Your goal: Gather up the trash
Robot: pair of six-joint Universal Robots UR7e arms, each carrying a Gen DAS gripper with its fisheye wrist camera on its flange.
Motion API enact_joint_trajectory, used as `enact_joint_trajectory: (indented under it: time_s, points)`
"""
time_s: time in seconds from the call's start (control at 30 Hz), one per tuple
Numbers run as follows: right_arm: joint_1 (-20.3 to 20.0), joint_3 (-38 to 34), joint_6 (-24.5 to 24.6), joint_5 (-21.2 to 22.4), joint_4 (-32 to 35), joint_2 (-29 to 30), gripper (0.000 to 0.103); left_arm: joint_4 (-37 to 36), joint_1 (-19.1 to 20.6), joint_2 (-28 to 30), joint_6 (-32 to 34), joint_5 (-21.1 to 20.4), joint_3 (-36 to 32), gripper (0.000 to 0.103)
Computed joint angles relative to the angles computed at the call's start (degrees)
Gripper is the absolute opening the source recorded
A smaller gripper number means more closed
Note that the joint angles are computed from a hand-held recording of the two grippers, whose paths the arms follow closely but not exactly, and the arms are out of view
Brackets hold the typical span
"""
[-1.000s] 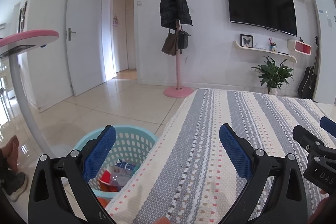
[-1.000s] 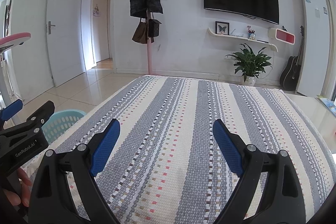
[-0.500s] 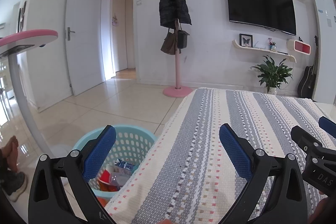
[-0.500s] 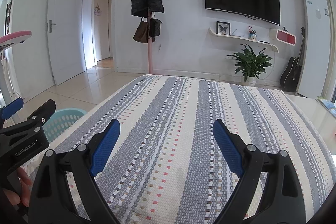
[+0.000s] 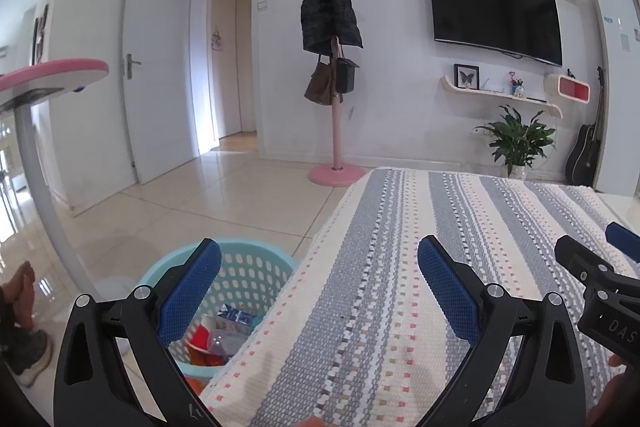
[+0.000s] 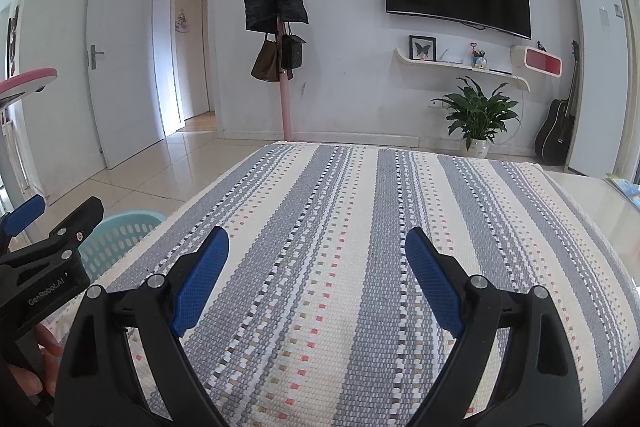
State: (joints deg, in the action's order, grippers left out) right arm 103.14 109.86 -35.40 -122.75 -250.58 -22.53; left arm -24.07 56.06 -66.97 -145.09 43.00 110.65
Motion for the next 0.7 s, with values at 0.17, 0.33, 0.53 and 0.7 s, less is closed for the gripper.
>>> enact_joint_trajectory:
  time_s: [0.17,0.33,0.53,0.7]
  points:
    - [0.2,-0.9,-1.4,-0.9,-0.5,0.6,0.086,-2.4,-0.8,0.5,3.6,-2.0,0.4,0.095]
    - [0.4,-1.4,-1.7,-1.6,-0.2,0.9,0.085,1.4,-0.4,0.0,1.6,0.0,0.0,0.095]
    - [0.3,-2.0,-0.4,-2.5,1.1,0.7,0.086,5.8,0.2,0.2,-1.5,0.4,-1.6,0.095]
    - [0.4,-2.4,-1.4,-2.6,0.9,1.1,0.086,6.2,0.6,0.1,-2.2,0.6,-1.9,0.095]
